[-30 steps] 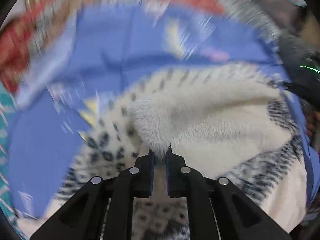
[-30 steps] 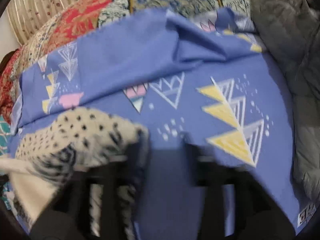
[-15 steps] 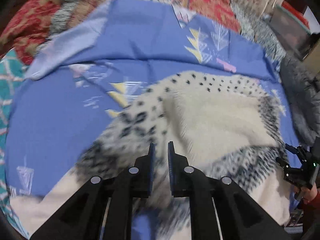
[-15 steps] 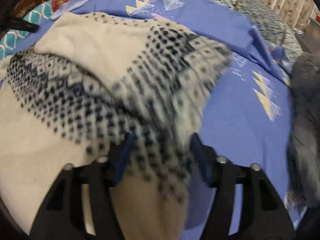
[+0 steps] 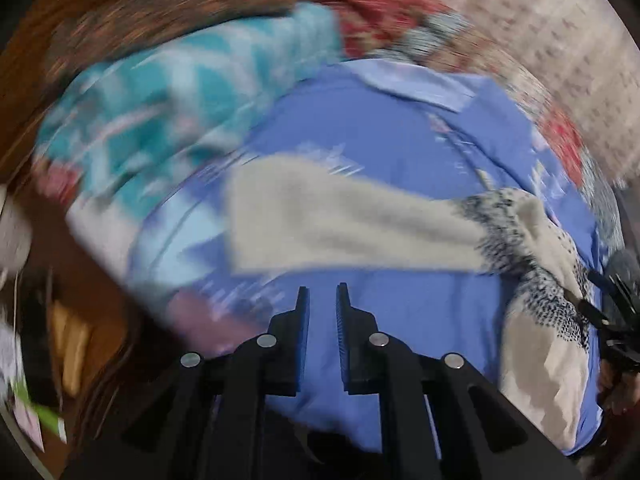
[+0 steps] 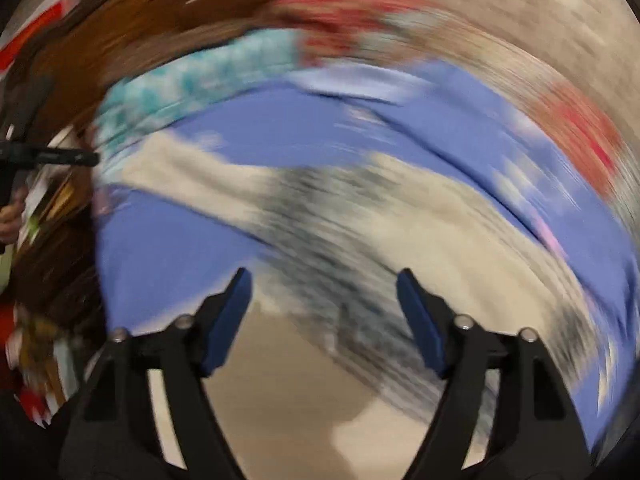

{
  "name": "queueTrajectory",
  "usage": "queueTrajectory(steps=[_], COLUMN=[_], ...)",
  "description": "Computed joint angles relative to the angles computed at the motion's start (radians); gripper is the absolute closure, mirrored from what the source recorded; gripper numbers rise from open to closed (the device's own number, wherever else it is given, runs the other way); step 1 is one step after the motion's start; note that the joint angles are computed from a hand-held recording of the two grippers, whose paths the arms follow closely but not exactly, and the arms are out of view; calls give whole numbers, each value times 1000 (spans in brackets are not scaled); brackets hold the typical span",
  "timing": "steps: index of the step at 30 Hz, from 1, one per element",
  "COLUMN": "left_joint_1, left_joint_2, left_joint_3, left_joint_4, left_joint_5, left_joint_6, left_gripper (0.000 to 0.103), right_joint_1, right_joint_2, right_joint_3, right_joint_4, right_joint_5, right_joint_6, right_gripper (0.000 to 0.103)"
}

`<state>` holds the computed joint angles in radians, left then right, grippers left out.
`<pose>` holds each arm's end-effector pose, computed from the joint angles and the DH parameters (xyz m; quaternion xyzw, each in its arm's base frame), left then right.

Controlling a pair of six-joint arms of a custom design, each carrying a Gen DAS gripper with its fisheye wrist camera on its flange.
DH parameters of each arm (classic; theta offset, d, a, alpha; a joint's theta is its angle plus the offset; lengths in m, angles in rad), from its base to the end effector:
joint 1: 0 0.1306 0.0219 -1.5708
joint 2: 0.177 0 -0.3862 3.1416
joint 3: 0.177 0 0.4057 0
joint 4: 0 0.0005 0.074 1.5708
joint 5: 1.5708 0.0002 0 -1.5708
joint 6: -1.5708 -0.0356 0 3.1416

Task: Fold large clothes

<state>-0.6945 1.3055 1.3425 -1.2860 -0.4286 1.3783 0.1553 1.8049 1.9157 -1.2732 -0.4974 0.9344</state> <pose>0.3370 -0.2621 0.4293 -0.3555 0.8973 -0.0278 0.2604 0.6111 0.1124 0.4328 -0.5346 0.7858 0.1483 0.2734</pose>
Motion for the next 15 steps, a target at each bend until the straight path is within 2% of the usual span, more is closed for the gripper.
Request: queueTrajectory(steps=[2, 6, 7, 8, 9, 10, 11, 12, 13, 14, 15], left_joint_1=[-30, -111, -133, -149, -174, -190, -203, -219, -233, -243, -246], left_joint_2=[-66, -169, -184, -192, -203, -210, -222, -233, -244, -252, -256], left_joint_3=[-71, -168, -182, -190, -198, -202, -211, -217, -224, -227, -229], left_joint_4=[-9, -27, -31, -37, -52, -61, -64, -70, -81, -93, -98], left_joint_5=[-7, -17, -22, -27, -39, -48, -55, -65, -76, -85, -92], left_joint_6=[76, 226, 253, 271, 303, 323, 338, 353, 366, 376, 385], left_gripper=[67, 67, 67, 67, 67, 67, 67, 67, 67, 67, 67], right_joint_1=[117, 315, 353, 395, 428, 447, 459, 468, 469, 464, 448], right_joint_2=[-28, 19, 33, 43, 66, 94, 133, 143, 139, 147, 161], right_joint_3=[-73, -97, -101, -118, -114, -92, -42, -16, 9, 55, 137], right_joint_4=[43, 70, 101, 167, 199, 180, 110, 80, 59, 15, -41], right_joint_5=[36, 142, 185, 262, 347, 398, 413, 412, 377, 315, 220], right_joint_6=[4, -63, -79, -95, -115, -133, -145, -176, -199, -222, -271], right_gripper=[28, 28, 28, 28, 28, 48, 85, 90, 97, 97, 97])
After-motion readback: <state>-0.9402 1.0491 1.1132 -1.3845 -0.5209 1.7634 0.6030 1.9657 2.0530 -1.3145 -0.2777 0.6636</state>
